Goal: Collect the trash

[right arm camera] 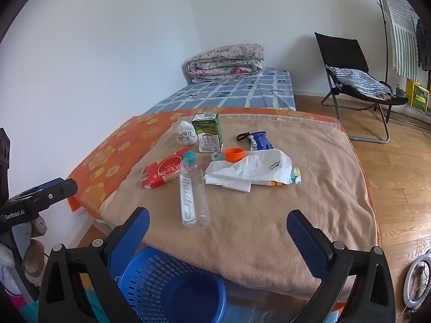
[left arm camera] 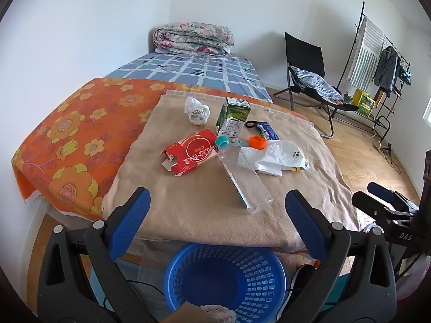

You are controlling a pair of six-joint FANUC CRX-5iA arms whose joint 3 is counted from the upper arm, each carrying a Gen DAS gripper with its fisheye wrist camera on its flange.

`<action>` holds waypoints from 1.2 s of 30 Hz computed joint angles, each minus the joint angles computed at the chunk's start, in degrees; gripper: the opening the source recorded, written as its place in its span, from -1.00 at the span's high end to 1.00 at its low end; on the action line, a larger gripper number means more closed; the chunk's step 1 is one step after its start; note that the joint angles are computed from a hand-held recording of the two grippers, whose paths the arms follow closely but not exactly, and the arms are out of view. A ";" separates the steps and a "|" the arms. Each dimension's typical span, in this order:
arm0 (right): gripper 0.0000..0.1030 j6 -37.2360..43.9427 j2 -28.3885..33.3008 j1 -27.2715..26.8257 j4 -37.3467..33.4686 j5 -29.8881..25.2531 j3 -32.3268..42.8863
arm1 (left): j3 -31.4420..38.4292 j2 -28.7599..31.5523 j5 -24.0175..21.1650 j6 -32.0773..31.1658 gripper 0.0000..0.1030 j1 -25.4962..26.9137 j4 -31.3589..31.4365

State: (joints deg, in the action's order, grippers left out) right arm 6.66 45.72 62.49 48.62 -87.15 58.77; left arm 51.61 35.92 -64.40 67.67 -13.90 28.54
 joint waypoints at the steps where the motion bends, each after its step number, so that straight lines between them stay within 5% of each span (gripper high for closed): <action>1: -0.99 -0.09 -0.21 -0.01 -0.02 0.14 -0.46 | -0.02 -0.05 0.06 0.08 -0.98 -0.02 -0.22; 36: -0.99 -1.02 -0.92 0.01 -0.59 0.37 -2.01 | -0.27 -0.24 0.30 0.10 -0.98 -0.11 -0.43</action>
